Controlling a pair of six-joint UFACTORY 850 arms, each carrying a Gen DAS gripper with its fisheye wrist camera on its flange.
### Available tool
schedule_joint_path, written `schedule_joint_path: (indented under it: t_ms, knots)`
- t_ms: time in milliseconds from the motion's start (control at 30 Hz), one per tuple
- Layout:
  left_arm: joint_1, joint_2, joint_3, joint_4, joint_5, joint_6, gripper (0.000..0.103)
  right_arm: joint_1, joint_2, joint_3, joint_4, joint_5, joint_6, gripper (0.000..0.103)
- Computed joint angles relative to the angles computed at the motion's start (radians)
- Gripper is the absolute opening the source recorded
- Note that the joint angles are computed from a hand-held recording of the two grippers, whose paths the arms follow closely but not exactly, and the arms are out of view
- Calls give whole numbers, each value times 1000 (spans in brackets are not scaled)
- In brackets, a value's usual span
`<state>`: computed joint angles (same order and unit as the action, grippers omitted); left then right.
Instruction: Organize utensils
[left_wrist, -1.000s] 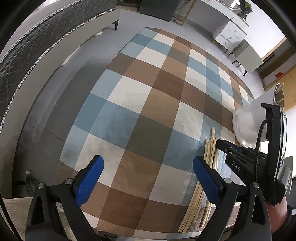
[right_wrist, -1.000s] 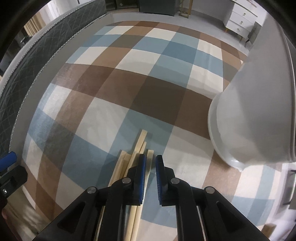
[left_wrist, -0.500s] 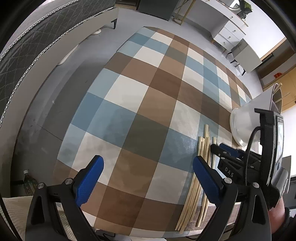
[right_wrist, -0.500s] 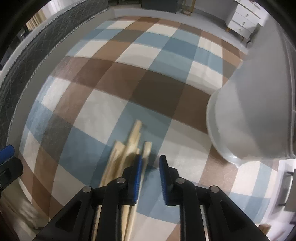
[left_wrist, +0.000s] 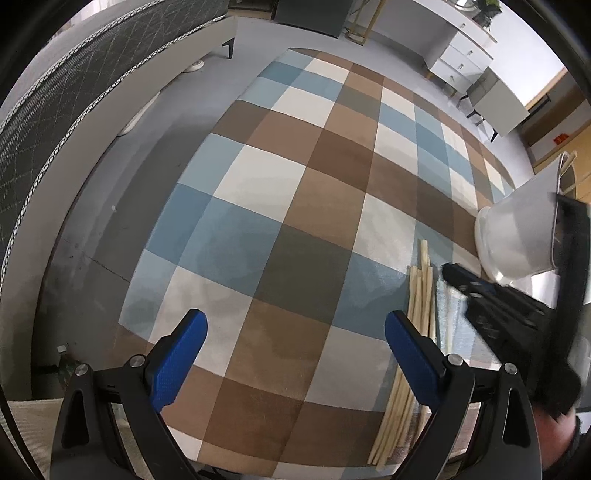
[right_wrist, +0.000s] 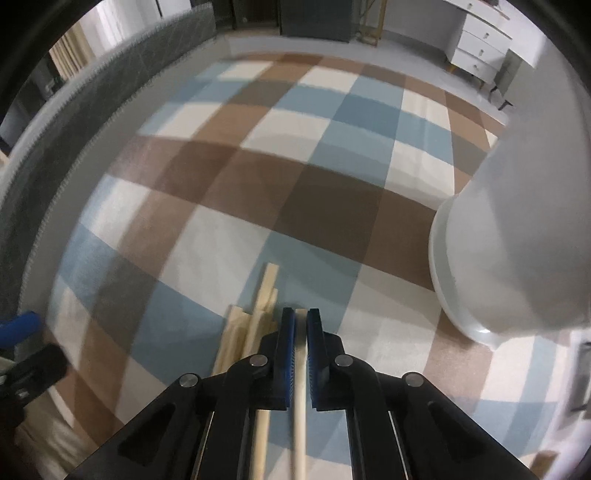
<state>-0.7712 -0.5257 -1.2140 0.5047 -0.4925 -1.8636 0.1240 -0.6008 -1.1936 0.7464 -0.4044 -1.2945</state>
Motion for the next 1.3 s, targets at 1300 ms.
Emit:
schedule_joint_path:
  t_ms: [1300]
  knots:
    - [-37, -200, -230, -182, -152, 376, 95, -344, 86, 80, 729, -517, -430, 5]
